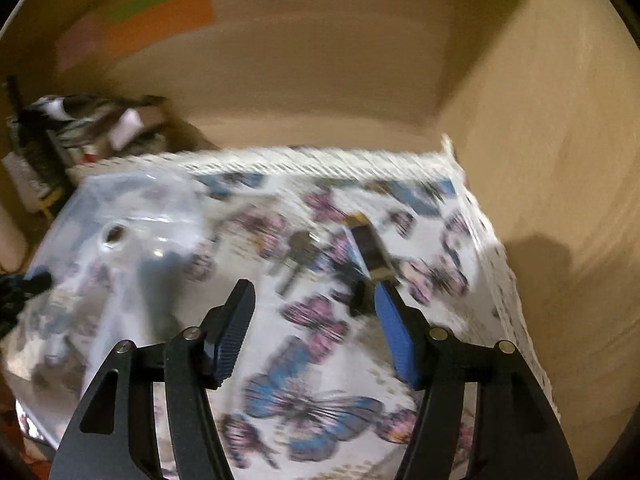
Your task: Organize rigid objects
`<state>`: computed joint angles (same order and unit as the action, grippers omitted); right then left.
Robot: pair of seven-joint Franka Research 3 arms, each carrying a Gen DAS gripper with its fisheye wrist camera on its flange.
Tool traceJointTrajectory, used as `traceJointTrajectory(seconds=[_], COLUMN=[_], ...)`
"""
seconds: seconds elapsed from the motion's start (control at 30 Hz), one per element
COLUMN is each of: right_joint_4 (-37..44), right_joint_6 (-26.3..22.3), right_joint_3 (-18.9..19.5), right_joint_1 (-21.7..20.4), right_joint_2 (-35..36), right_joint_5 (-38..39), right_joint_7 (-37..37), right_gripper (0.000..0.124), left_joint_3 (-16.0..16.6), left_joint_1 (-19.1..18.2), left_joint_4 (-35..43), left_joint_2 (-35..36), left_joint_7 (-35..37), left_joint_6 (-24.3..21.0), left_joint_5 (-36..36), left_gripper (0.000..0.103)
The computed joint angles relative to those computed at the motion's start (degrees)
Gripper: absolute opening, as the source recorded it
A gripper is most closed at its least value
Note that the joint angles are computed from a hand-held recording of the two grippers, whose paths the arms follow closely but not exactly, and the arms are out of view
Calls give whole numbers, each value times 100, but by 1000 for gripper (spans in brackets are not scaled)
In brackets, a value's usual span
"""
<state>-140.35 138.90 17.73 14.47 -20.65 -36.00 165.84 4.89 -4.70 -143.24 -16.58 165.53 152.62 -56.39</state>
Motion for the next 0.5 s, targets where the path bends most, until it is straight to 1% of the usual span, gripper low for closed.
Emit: traceJointTrajectory(seconds=[0.1, 0.2, 0.47, 0.5], right_joint_4=[-197, -270, -33, -22], right_joint_6=[81, 144, 413, 416], right_joint_3=[-149, -203, -420, -432], right_joint_1=[-20, -94, -187, -189], right_joint_2=[-34, 23, 600, 645], right_joint_5=[256, 370, 494, 460], right_joint_7=[-26, -77, -375, -363], right_gripper=[59, 59, 59, 55], left_joint_3=[-7, -7, -19, -18], left_joint_1=[1, 2, 17, 16], left_joint_4=[-2, -3, 2, 2], left_joint_2=[8, 8, 21, 21], left_joint_7=[15, 10, -28, -28], left_joint_6=[22, 16, 3, 3], left_joint_5=[7, 4, 28, 28], left_gripper=[13, 13, 13, 13])
